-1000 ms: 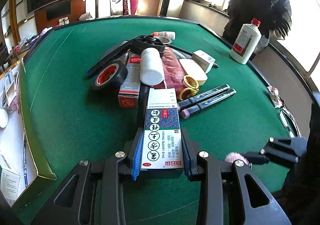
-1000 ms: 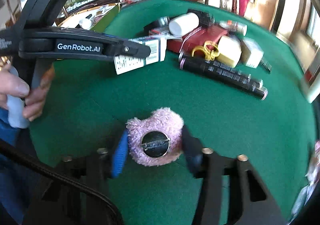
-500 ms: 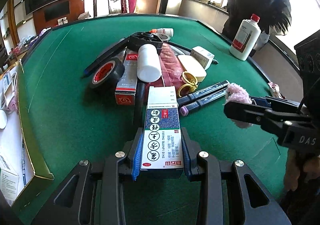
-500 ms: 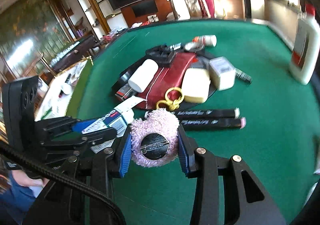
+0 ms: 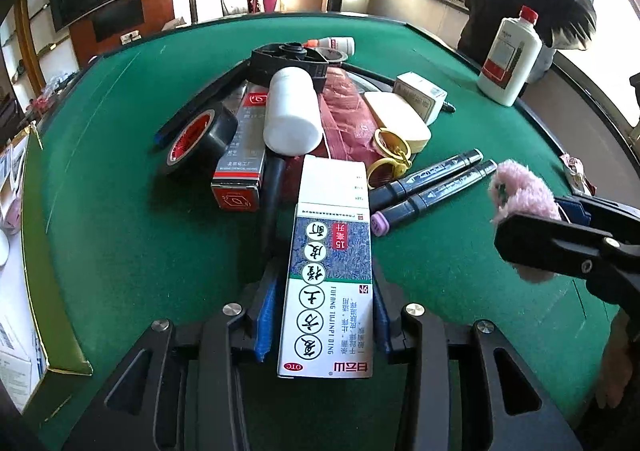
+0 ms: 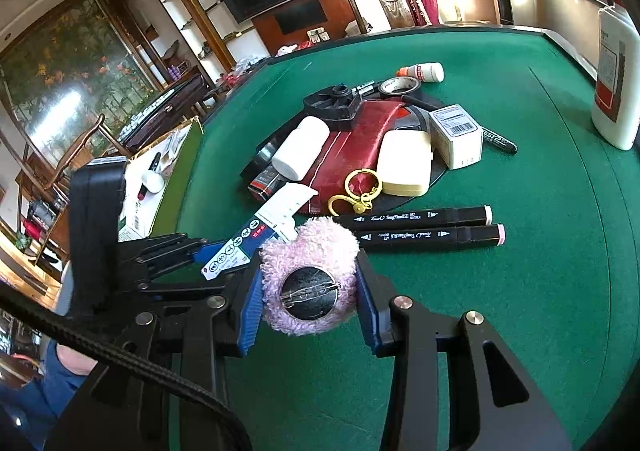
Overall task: Organize objects
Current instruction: 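Carry the white-blue box and pink keychain toward the white tray with both grippers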
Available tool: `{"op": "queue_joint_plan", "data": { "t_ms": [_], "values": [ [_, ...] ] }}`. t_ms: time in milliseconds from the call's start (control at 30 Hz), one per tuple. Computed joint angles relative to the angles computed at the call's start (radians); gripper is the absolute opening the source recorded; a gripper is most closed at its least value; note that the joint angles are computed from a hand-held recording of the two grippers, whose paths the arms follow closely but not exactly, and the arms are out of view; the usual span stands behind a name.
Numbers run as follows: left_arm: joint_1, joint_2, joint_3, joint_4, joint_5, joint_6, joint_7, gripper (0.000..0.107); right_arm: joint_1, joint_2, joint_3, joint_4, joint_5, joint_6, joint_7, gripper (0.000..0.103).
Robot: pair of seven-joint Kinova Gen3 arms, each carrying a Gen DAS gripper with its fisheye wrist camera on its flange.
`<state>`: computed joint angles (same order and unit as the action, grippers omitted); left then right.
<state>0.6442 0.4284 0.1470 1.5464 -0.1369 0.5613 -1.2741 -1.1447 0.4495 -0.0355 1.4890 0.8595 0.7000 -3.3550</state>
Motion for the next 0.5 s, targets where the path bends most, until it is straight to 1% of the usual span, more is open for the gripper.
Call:
{"op": "queue_joint_plan", "data": {
  "t_ms": [33,67,133,200,267,333,400,500],
  "values": [
    [0.004,-0.004,-0.004,0.007,-0.004,-0.005,0.005,0.029,0.000,-0.001,0.001,0.004,0.001,-0.003,-0.004,0.039],
    [-0.006,-0.010,0.002,0.017,0.007,-0.014,0.001,0.029,0.000,-0.002,0.000,0.007,0.001,-0.007,-0.008,0.039],
    [-0.052,-0.023,0.041,0.039,0.056,-0.038,-0.039,0.029,0.002,-0.003,0.001,0.012,0.004,-0.020,-0.013,0.039],
    [-0.044,-0.043,0.030,0.066,0.059,-0.073,-0.038,0.029,-0.004,-0.004,0.006,0.013,0.013,-0.018,-0.025,0.039],
    [-0.066,-0.069,0.046,0.098,0.082,-0.114,-0.060,0.029,-0.008,-0.004,0.009,0.017,0.020,-0.017,-0.039,0.039],
    [-0.072,-0.094,0.040,0.129,0.094,-0.157,-0.056,0.029,-0.012,-0.007,0.013,0.026,0.033,-0.020,-0.065,0.039],
    [-0.077,-0.108,0.035,0.145,0.101,-0.180,-0.054,0.029,-0.010,-0.007,0.012,0.028,0.038,-0.015,-0.080,0.039],
    [-0.095,-0.114,0.040,0.151,0.115,-0.187,-0.059,0.029,-0.001,-0.002,0.002,0.023,0.032,-0.012,-0.071,0.039]
  ]
}}
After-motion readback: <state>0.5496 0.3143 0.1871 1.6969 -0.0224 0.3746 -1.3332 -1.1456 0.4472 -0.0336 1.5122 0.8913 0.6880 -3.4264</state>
